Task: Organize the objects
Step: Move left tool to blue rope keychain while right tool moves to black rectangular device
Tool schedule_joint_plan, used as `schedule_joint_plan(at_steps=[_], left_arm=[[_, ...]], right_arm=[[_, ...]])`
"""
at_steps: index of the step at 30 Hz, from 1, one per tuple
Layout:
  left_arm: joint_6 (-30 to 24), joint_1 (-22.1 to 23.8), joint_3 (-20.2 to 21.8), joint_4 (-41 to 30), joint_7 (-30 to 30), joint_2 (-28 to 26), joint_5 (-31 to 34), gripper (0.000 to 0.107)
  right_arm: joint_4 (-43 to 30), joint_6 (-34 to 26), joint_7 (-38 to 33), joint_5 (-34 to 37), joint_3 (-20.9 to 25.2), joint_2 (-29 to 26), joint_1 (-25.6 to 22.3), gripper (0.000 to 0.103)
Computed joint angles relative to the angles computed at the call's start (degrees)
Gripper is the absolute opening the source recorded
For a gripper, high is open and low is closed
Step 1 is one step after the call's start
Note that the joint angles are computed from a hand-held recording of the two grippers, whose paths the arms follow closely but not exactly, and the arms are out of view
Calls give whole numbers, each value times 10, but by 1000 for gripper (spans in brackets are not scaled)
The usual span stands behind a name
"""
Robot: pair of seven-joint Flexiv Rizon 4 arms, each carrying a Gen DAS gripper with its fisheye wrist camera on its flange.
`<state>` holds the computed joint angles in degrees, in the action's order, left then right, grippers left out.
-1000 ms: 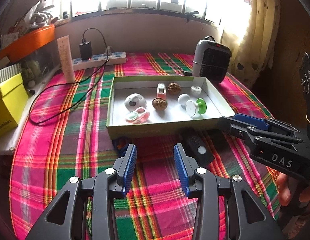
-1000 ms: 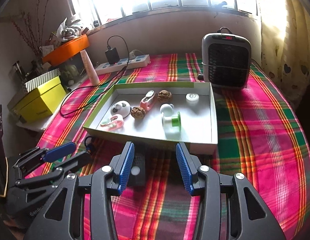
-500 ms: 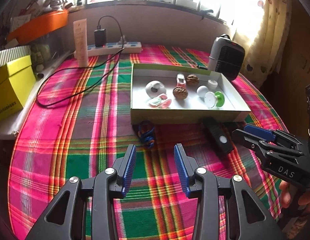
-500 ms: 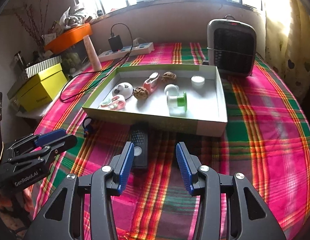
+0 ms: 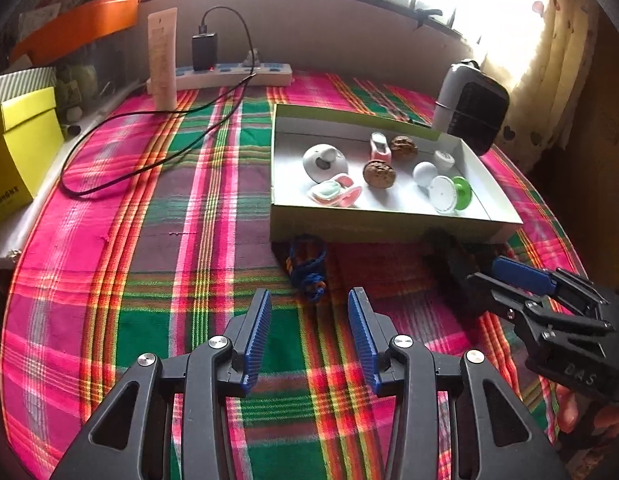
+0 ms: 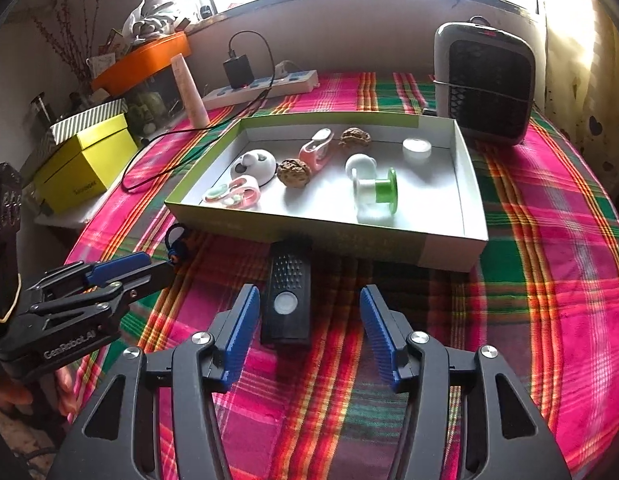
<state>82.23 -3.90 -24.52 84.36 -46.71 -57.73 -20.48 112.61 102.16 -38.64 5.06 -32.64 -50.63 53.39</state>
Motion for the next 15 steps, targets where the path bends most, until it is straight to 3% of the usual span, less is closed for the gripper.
schedule_joint_plan(at_steps=[15], left_arm=[[-20, -18, 16, -33, -7, -17, -6, 39]], right_arm=[[-19, -16, 6, -24, 20, -4, -26, 54]])
